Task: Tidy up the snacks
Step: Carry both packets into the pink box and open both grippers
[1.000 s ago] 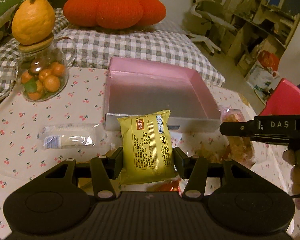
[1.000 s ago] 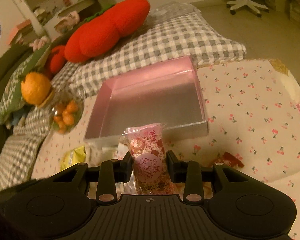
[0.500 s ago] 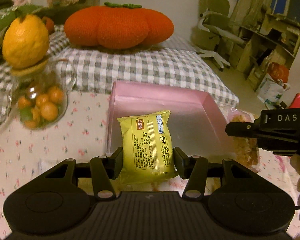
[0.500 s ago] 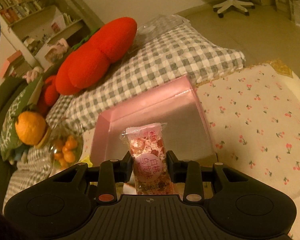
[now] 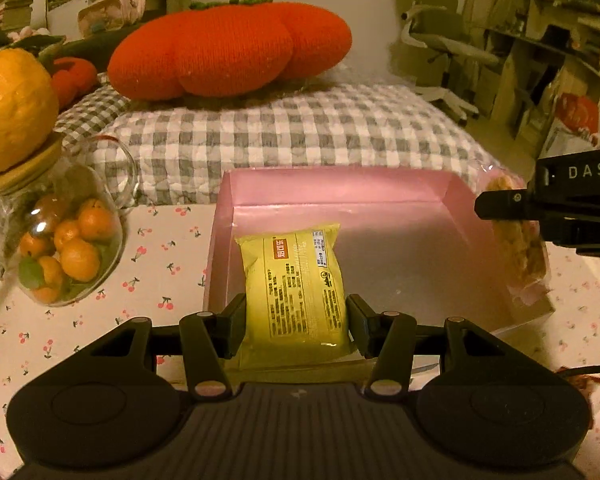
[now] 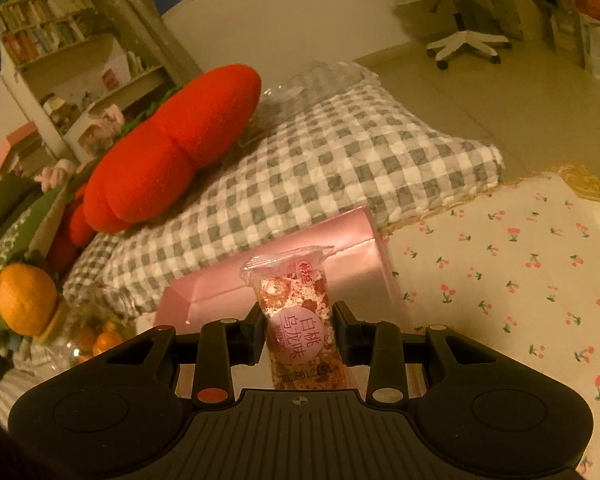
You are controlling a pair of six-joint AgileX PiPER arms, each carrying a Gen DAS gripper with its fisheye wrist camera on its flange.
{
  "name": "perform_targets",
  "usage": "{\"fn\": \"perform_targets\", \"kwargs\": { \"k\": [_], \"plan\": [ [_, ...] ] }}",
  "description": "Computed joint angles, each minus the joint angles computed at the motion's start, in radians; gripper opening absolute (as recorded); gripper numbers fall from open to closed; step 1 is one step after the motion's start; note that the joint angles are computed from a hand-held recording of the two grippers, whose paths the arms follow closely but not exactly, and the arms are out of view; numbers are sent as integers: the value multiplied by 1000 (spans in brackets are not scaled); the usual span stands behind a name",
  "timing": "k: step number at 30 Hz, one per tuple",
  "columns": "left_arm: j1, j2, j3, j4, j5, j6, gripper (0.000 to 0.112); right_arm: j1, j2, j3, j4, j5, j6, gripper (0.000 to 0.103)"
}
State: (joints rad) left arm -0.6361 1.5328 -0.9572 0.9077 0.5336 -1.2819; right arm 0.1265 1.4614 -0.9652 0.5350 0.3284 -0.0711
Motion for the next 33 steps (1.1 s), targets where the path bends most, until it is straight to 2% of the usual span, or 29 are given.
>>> {"fn": "perform_targets", "kwargs": {
  "k": [4, 12, 13, 14, 15, 17, 25, 33],
  "plan": [
    [3, 21, -9, -25, 1, 23, 49, 21, 33, -2, -95, -9, 70, 34],
    [-4, 19, -11, -66, 10, 60, 50, 17, 45, 3, -74, -1, 47, 37],
    [2, 22, -17, -86, 4, 75, 51, 16, 43, 3, -72, 2, 46, 37],
    [8, 18, -17, -114, -6, 98, 57, 10, 45, -1, -58, 14, 34, 38],
    [13, 17, -19, -137, -15, 116, 65, 6, 47, -5, -48, 24, 27, 40],
    [17, 19, -19, -138, -25, 111, 70, 1, 45, -6, -34, 34, 22, 61],
    [14, 6, -24, -163, -32, 144, 81, 14, 12, -15, -74, 57, 56, 71],
    [-1, -44, -15, -230, -23, 201, 91, 53, -61, -26, -244, 106, 205, 79]
  ]
}}
